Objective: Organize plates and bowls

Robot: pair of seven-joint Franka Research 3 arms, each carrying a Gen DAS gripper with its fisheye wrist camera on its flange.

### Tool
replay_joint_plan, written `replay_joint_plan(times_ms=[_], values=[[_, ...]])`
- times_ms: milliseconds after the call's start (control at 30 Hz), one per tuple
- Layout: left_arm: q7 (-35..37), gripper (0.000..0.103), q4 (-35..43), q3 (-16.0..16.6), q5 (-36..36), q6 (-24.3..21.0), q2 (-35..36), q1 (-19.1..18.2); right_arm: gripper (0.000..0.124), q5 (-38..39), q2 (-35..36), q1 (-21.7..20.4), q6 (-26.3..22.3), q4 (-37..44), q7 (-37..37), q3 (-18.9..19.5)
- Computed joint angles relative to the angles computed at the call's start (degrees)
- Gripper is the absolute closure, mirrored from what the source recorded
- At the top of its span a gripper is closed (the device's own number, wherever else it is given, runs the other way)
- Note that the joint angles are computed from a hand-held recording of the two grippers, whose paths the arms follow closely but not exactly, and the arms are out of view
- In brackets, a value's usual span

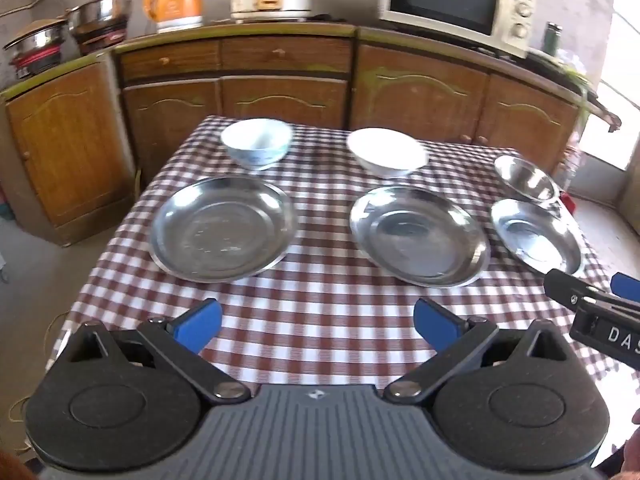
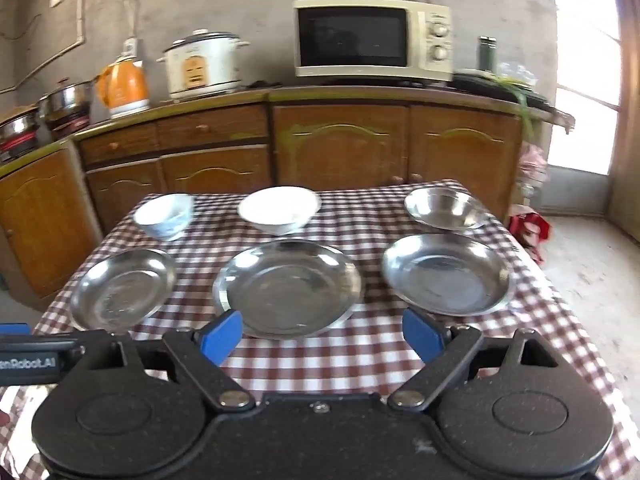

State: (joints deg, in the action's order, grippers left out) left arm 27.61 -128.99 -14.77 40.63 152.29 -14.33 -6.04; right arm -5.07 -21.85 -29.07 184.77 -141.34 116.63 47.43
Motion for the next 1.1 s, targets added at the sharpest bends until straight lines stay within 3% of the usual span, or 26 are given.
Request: replay_joint_plan(times_ms=[433,767,1100], values=[[0.80,0.000,4.62,-1.24,1.14,1.33,4.38,-3.32,0.021,-0.03,-3.28,3.54,-1.63,-3.96,0.07,-7.97],[1.07,0.000,5.80,-0.93,1.49,1.02,5.54,-4.88,0.021,0.80,-3.48,4.24,-1.36,-5.15,0.29,-10.23],[0.57,0.000,4.84,-0.82,2.14,1.79,4.85,-4.63,0.021,1.43,-3.29,4.47,-1.18,-5.07,-0.24,-10.16]])
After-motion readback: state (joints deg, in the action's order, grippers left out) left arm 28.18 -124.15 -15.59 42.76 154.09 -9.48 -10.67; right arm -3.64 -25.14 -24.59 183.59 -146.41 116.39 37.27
